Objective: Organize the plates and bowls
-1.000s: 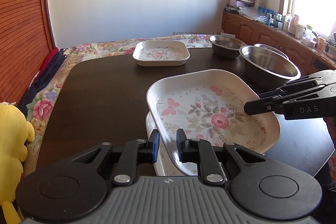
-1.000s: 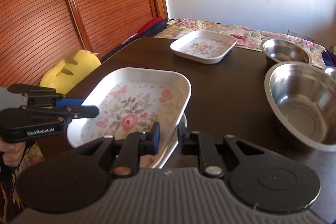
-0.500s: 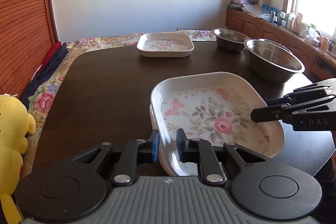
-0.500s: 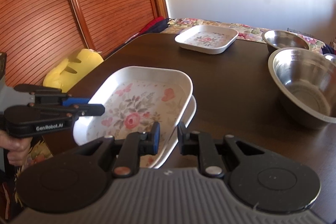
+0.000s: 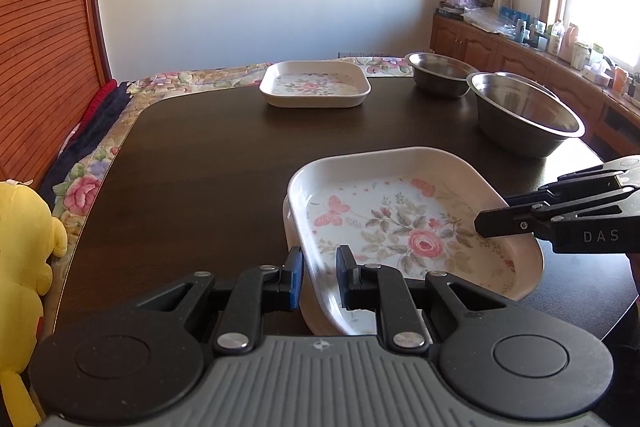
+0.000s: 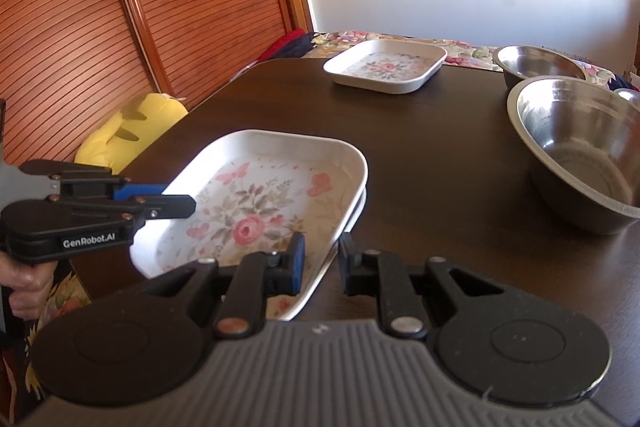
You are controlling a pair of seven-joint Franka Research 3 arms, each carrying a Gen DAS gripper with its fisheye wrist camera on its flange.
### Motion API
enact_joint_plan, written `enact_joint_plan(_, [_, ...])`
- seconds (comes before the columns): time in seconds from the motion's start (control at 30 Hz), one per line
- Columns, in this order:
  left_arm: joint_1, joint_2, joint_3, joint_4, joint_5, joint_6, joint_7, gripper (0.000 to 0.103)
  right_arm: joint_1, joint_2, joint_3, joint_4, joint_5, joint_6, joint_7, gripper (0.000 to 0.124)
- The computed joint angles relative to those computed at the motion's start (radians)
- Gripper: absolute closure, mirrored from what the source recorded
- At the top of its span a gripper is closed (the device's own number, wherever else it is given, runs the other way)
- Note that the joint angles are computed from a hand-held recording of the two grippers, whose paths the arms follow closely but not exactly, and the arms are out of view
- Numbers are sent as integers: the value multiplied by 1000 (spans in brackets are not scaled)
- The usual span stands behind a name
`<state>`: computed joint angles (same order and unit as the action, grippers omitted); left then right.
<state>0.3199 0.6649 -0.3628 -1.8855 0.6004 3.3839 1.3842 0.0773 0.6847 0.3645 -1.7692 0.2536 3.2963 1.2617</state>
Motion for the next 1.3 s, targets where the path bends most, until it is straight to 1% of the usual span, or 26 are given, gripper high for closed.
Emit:
enact_joint_plan(0.1, [-12,1,13,4,-4,5,-1,84,-3,4,4,2,0,-2,2,104])
enact_joint_plan(0.27, [-58,-7,65,3,-22,14,-5,84,-7,10,9,1,-3,11,5,103])
enact_joint_plan(0.37, [-40,-1,48,6,-14,7,-8,84,-2,12,3,6,-7,14,10,103])
enact_joint_plan(0.7, [-46,-1,55,6,-13,16,-10,84,-11,11,9,-3,-26,26,22,103])
enact_joint_plan(0.87, [-42,-3,54,2,-4,25,-16,84,2,6,-4,-7,-32,34,30,103])
enact_joint_plan(1.0, [-39,-6,54,8,5,32,-21,84,-9,2,5,-11,-43,41,34,103])
enact_joint_plan(1.13, [-36,-5,51,26,14,37,-28,84,-5,-9,-4,-10,-53,44,36,103])
enact_joint_plan(1.3, [-44,5,53,71,19,21,-25,84,10,-12,-25,17,-63,39,30,103])
